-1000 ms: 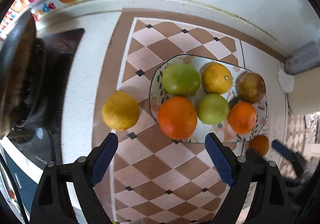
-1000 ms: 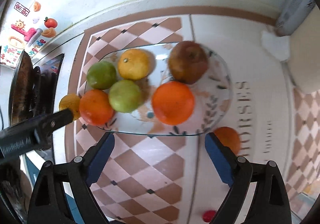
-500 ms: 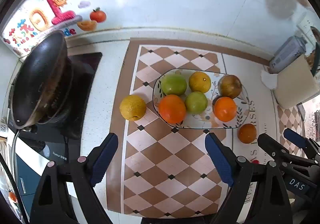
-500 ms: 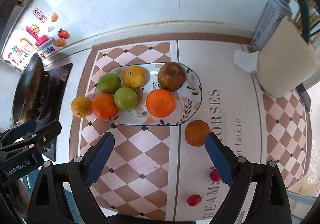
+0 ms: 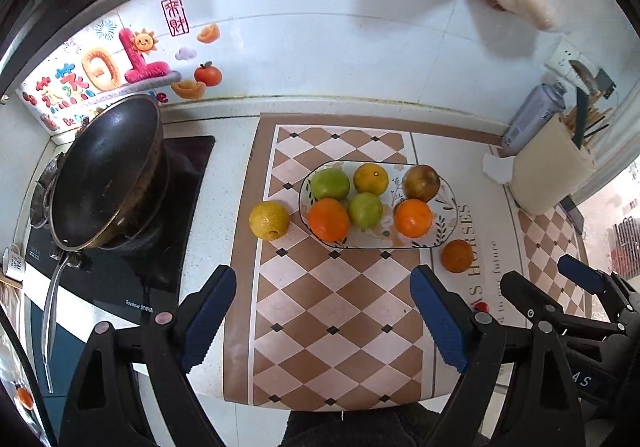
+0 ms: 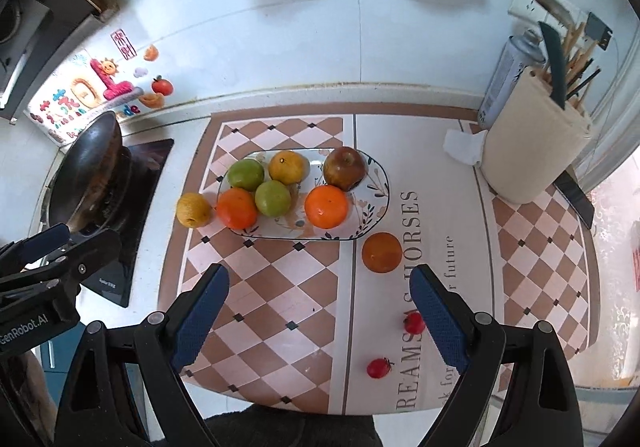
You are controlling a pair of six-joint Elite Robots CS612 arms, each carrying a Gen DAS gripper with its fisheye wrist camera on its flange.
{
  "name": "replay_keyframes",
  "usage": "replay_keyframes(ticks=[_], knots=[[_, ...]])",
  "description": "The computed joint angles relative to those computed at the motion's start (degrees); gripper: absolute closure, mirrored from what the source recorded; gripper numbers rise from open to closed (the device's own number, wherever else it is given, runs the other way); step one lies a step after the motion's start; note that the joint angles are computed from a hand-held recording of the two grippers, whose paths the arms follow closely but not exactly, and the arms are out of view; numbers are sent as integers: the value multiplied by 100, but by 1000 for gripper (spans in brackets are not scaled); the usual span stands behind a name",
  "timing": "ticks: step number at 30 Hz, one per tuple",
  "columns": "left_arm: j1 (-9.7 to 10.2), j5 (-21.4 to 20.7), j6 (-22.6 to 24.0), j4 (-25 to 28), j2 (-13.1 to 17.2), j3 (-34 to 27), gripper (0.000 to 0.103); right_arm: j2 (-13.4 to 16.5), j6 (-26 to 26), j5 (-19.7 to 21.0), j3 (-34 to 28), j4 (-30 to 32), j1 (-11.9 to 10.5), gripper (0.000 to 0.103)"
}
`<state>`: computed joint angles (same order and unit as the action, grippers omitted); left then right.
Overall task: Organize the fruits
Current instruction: 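Open both tools and lift them back above the counter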
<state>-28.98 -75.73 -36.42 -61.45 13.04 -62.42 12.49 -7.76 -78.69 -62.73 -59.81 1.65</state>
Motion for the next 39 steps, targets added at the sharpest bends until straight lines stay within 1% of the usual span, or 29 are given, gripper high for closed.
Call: replay_keyframes(ticks=[3, 8, 16, 22, 29, 30, 31, 32, 33, 34, 37, 39], knots=[[-37, 101, 20, 81, 7, -131, 14, 7, 44, 25, -159, 32, -23, 9], [-81, 107, 52, 122, 50, -354, 14, -8, 38, 68, -378, 142, -52, 9], [-127, 101, 38, 208, 67, -512, 14, -23, 63, 196, -572, 253, -99, 9], [-151, 77, 26, 205, 72, -553, 14, -29, 41, 293, -614, 303, -115, 9], [-132, -33, -206, 166, 55, -499, 14, -29, 66, 438, -529, 320, -160, 9], [-122, -50, -232, 152, 54, -476, 14, -34, 67, 448, -499, 315, -166, 5], [-107, -70, -249, 139, 49, -439, 10, -34, 81, 505, -450, 299, -185, 2], [-94, -69, -232, 126, 40, -385, 2, -28, 84, 589, -417, 287, -205, 2], [-86, -55, -208, 118, 36, -338, 0, -26, 76, 689, -371, 272, -226, 2], [-75, -11, -195, 105, 32, -276, 0, -6, 55, 908, -307, 227, -272, 2], [-39, 59, -256, 77, 39, -147, 0, 40, 87, 1249, -111, 115, -375, 2], [11, 102, -349, 82, 49, -42, 0, 41, 222, 1290, 73, 55, -431, 2]])
